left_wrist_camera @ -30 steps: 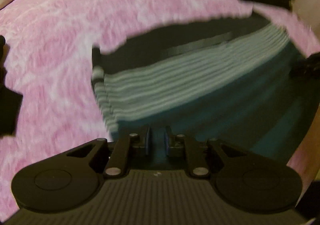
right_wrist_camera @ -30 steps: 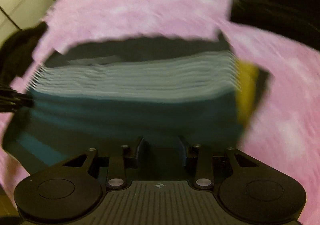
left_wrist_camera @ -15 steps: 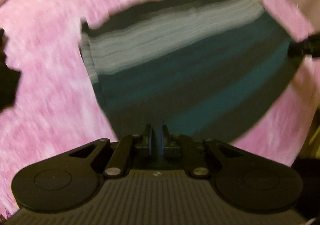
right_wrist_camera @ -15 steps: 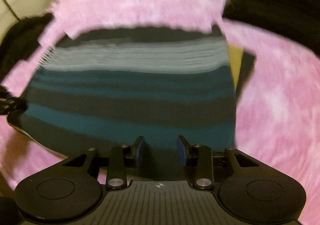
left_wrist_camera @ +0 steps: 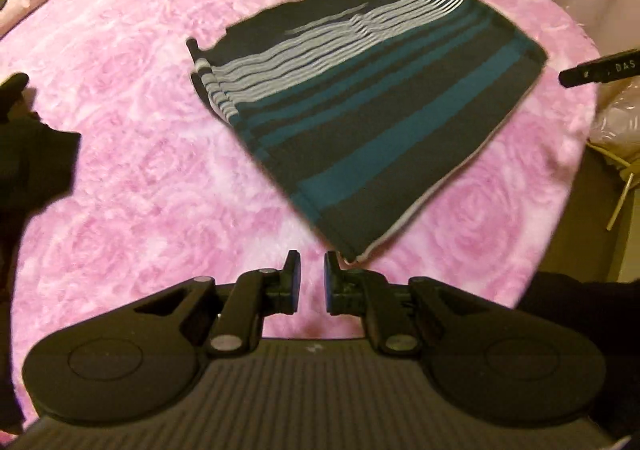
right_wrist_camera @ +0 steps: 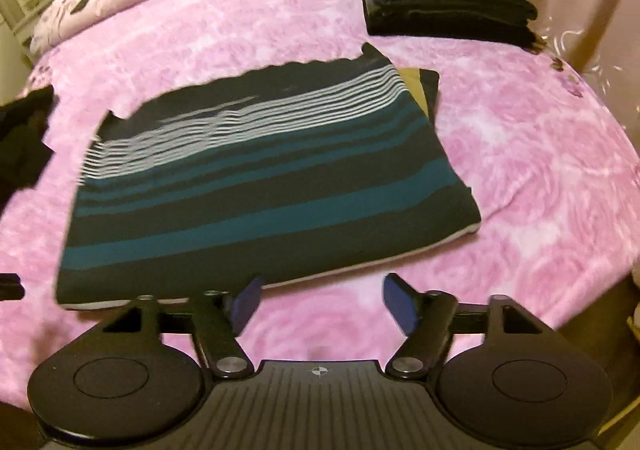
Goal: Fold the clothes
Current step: 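Release the folded teal striped sweater and withdraw both open grippers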
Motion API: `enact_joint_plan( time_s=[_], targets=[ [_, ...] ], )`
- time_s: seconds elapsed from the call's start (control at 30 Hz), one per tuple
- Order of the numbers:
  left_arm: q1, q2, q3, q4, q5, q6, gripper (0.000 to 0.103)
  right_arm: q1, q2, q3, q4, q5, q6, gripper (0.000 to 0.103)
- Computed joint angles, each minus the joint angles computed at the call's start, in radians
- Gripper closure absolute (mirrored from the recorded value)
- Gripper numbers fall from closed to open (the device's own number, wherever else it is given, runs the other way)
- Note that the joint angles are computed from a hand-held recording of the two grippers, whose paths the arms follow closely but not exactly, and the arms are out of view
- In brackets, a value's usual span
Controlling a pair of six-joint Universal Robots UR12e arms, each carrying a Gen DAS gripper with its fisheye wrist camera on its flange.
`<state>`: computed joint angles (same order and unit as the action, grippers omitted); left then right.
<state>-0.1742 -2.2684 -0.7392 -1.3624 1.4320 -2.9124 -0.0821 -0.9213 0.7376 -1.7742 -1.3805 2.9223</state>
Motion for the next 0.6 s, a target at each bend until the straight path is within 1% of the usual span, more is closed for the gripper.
enact_joint_plan(
  time_s=[0.07,0.13,0.17,0.2,0.27,0.33,0.4,0.5,0.6],
  targets=[
    [0.000,0.010,0.004,-0.002,-0.006,0.009,0.093,0.007,-0.001,-0.019,0.035,0.006,-0.006,0.023],
    [-0.006,0.013,0.015,-0.002,0.007,0.037,0.089,0.012,0.002,-0.045,0.080,0.004,-0.045,0.022],
    [-0.009,0.013,0.021,0.000,0.015,0.052,0.085,0.015,0.006,-0.057,0.102,-0.005,-0.063,0.020],
    [-0.013,0.009,0.033,-0.002,0.028,0.063,0.082,0.018,0.011,-0.071,0.124,-0.014,-0.082,0.015],
    [-0.020,0.000,0.060,-0.011,0.050,0.080,0.081,0.018,0.017,-0.089,0.162,-0.009,-0.105,0.015],
    [-0.027,-0.014,0.093,-0.024,0.056,0.092,0.080,0.015,0.027,-0.116,0.209,0.003,-0.122,0.015],
    [-0.033,-0.029,0.129,-0.038,0.054,0.101,0.080,0.012,0.034,-0.134,0.232,-0.004,-0.120,0.015],
    [-0.045,-0.064,0.202,-0.061,0.058,0.121,0.079,0.011,0.054,-0.180,0.277,-0.028,-0.078,0.015],
    [-0.054,-0.099,0.267,-0.075,0.055,0.133,0.077,0.009,0.063,-0.202,0.293,-0.044,-0.062,0.015]
  ],
)
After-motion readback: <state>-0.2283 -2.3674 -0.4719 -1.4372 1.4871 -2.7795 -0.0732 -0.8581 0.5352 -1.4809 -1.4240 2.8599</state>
